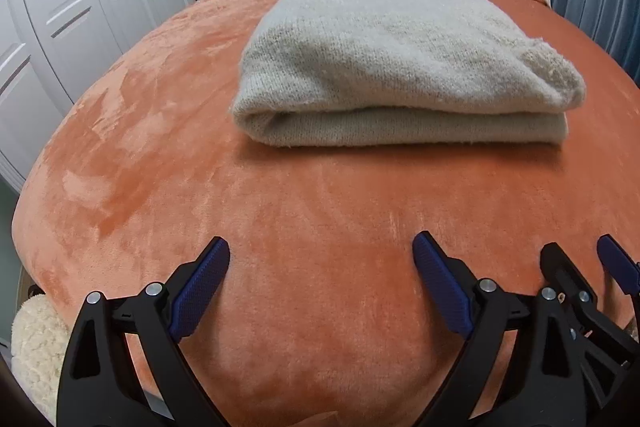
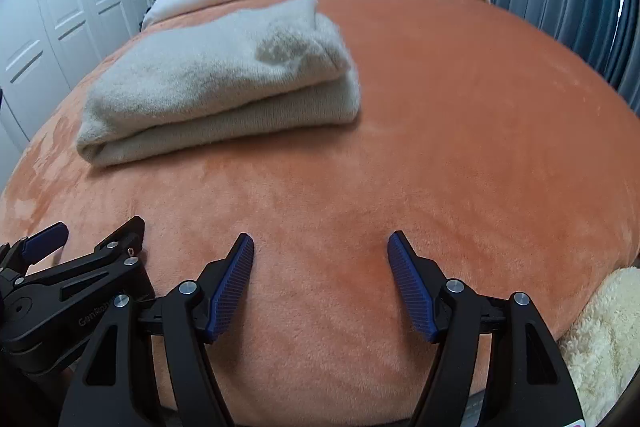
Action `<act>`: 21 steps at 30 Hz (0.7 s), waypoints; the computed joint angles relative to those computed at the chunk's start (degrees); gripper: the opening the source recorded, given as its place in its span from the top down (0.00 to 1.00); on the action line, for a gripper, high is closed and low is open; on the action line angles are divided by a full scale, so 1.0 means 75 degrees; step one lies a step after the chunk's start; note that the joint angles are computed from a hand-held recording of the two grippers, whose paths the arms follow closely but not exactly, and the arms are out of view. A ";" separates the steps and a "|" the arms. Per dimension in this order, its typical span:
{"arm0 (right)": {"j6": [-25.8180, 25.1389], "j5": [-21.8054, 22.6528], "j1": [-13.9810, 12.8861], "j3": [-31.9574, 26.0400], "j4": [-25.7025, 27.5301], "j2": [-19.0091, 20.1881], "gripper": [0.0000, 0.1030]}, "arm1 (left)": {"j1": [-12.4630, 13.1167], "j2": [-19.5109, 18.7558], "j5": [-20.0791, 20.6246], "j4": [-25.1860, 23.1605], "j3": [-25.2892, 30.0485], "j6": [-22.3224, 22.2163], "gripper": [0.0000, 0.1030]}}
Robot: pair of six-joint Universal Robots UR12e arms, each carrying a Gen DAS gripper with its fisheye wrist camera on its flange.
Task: Fold small clothes
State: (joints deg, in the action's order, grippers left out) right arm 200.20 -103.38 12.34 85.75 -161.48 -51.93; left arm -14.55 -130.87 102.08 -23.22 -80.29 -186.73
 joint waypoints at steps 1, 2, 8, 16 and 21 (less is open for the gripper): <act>0.0056 -0.0005 0.0001 0.0013 -0.0063 0.0012 0.34 | 0.0011 -0.0017 -0.0025 0.0033 0.0010 -0.0033 0.10; 0.0091 -0.0025 0.0005 0.0037 -0.0165 0.0025 0.33 | 0.0019 -0.0037 -0.0037 0.0081 0.0017 -0.0068 0.10; 0.0083 -0.0143 0.0040 0.0035 -0.0229 0.0071 0.31 | 0.0030 -0.0130 0.0002 0.0511 -0.0035 -0.0154 0.05; 0.0161 -0.0098 0.0060 0.0091 -0.0314 0.0076 0.30 | 0.0002 -0.0166 0.0078 0.0786 -0.0086 -0.0088 0.04; 0.0155 -0.0089 0.0056 0.0102 -0.0333 0.0077 0.29 | -0.0004 -0.0171 0.0046 0.0845 -0.0100 -0.0135 0.04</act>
